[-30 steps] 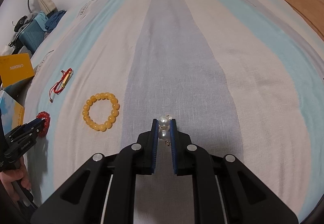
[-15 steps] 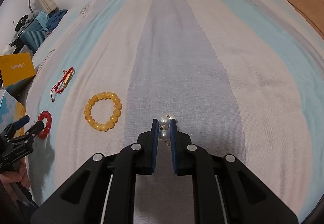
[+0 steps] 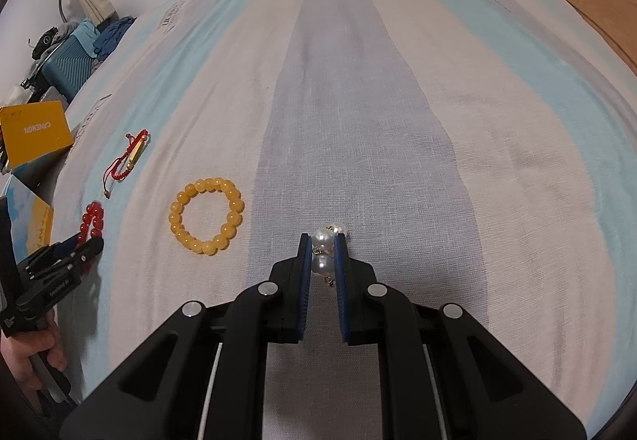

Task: Organize jewelry

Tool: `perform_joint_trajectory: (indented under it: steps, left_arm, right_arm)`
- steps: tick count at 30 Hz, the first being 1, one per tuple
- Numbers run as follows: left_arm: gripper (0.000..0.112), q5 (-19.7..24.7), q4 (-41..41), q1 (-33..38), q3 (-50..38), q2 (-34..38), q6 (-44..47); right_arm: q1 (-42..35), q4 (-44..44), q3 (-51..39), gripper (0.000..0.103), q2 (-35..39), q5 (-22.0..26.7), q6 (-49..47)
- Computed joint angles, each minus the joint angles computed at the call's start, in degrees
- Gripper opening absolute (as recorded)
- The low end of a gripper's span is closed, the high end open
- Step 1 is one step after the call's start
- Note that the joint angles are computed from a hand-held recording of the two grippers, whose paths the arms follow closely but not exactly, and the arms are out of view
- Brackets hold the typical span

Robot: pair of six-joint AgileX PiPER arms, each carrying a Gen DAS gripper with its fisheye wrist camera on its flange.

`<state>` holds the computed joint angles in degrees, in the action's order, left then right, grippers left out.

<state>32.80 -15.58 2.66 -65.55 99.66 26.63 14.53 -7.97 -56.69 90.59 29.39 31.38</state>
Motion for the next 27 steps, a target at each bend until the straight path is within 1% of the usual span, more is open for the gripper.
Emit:
perform_joint_trajectory:
  steps: [1, 2, 3, 4, 7, 12, 16, 18, 20, 23, 25, 27]
  left_arm:
    - [0.026, -0.1, 0.5, -0.1, 0.2, -0.2, -0.3]
    - [0.025, -0.1, 0.5, 0.0, 0.0, -0.2, 0.2]
    - [0.016, 0.2, 0.1, 0.0, 0.1, -0.5, 0.4]
    - [0.014, 0.4, -0.2, 0.0, 0.2, -0.9, 0.5]
    - [0.013, 1.3, -2.0, 0.8, 0.1, -1.4, 1.8]
    - [0.013, 2.4, -2.1, 1.1, 0.3, -3.1, 2.0]
    - [0.013, 4.4, -3.4, 2.0, -0.6, -4.3, 3.0]
    - [0.013, 6.0, -3.6, 2.5, -1.5, -4.7, 2.8]
    - [0.012, 6.9, -3.0, 2.5, -1.5, -5.7, 2.4]
    - [0.013, 7.4, -3.2, 2.9, -0.9, -6.9, 3.4]
    - [0.013, 8.2, -4.1, 3.3, -0.5, -7.8, 4.1]
    - [0.012, 8.8, -4.7, 3.6, -0.3, -8.7, 4.8]
  right_arm:
    - [0.0, -0.1, 0.0, 0.011, 0.0, 0.0, 0.1]
    - [0.0, -0.2, 0.1, 0.011, -0.1, -0.1, 0.3]
    - [0.0, -0.2, 0.1, 0.011, 0.0, -0.1, 0.3]
    - [0.0, -0.1, 0.1, 0.011, 0.0, -0.2, 0.3]
    - [-0.2, 0.1, 0.0, 0.011, 0.0, -0.5, 0.3]
    - [-1.0, 2.3, 0.1, 0.011, -0.2, -1.6, -1.3]
    - [-1.3, 3.1, 0.5, 0.011, -0.7, -1.9, -2.2]
    - [-1.0, 2.4, 0.6, 0.011, -1.5, -1.6, -1.7]
    - [-1.1, 3.5, 0.9, 0.011, -2.4, -1.5, -2.7]
    - [-1.2, 2.8, 1.4, 0.011, -4.0, -0.5, -1.5]
    - [-1.6, 4.6, 1.6, 0.011, -5.1, -0.2, -2.2]
    - [-1.0, 3.7, 1.5, 0.011, -6.0, 0.7, -0.7]
